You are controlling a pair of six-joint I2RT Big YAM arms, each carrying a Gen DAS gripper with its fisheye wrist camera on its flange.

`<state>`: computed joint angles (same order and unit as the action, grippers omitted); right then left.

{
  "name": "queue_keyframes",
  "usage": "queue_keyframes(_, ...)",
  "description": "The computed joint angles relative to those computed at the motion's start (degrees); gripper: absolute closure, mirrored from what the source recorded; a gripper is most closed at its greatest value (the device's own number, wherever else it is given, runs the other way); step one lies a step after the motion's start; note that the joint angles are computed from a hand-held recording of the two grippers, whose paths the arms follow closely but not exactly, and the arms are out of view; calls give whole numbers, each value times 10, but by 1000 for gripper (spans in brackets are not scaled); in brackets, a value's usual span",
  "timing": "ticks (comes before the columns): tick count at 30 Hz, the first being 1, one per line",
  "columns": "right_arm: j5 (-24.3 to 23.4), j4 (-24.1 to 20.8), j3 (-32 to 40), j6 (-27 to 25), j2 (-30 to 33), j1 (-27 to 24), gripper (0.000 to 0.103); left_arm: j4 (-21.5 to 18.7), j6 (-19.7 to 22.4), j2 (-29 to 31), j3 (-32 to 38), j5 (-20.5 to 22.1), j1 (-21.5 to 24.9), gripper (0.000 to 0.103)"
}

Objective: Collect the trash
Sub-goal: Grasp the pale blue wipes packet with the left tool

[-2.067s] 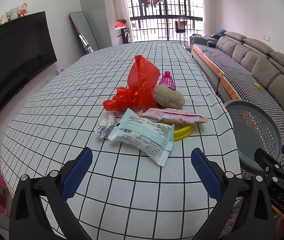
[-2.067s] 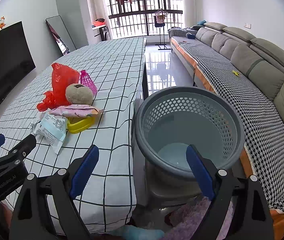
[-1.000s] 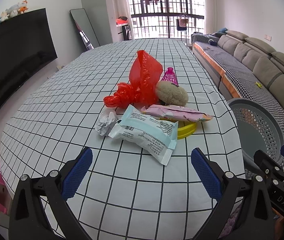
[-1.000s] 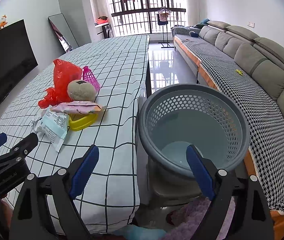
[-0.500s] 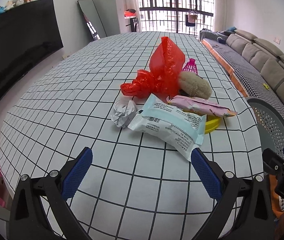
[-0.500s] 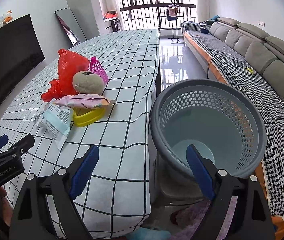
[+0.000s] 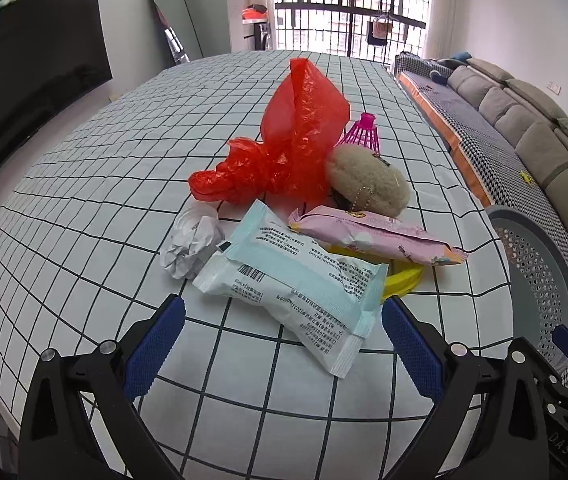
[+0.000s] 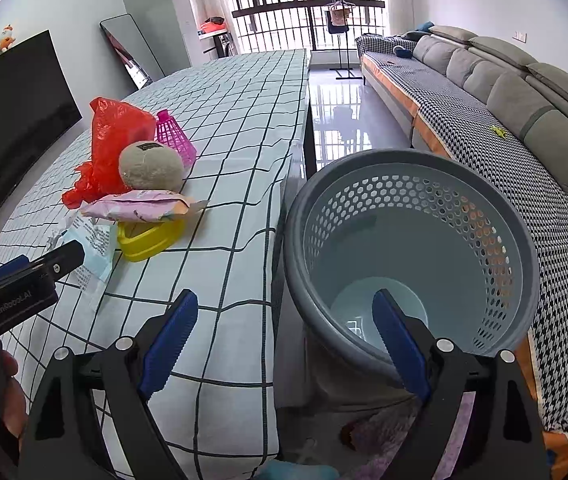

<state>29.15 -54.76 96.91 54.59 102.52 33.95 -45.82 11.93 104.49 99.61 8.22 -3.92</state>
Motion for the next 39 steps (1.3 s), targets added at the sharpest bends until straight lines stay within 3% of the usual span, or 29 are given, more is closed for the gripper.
queue_keyframes(8, -17, 19, -18, 3, -5, -10, 18, -18, -14, 25, 19, -35, 1, 6)
queue_keyframes(18, -24, 27, -15, -6, -2, -8, 18, -4, -16, 24, 12, -74, 20, 6)
queue_keyframes(26, -25, 34, -22, -7, -8, -8, 18, -4, -23, 18, 23, -62, 28, 6)
queue_keyframes(32, -30, 43, -34, -3, -13, -13, 18, -27, -40, 42, 65, -40, 17, 6)
queue_keyframes(39, -37, 57, -56, 6, -24, -22, 18, -52, -54, 75, 98, -70, 0, 6)
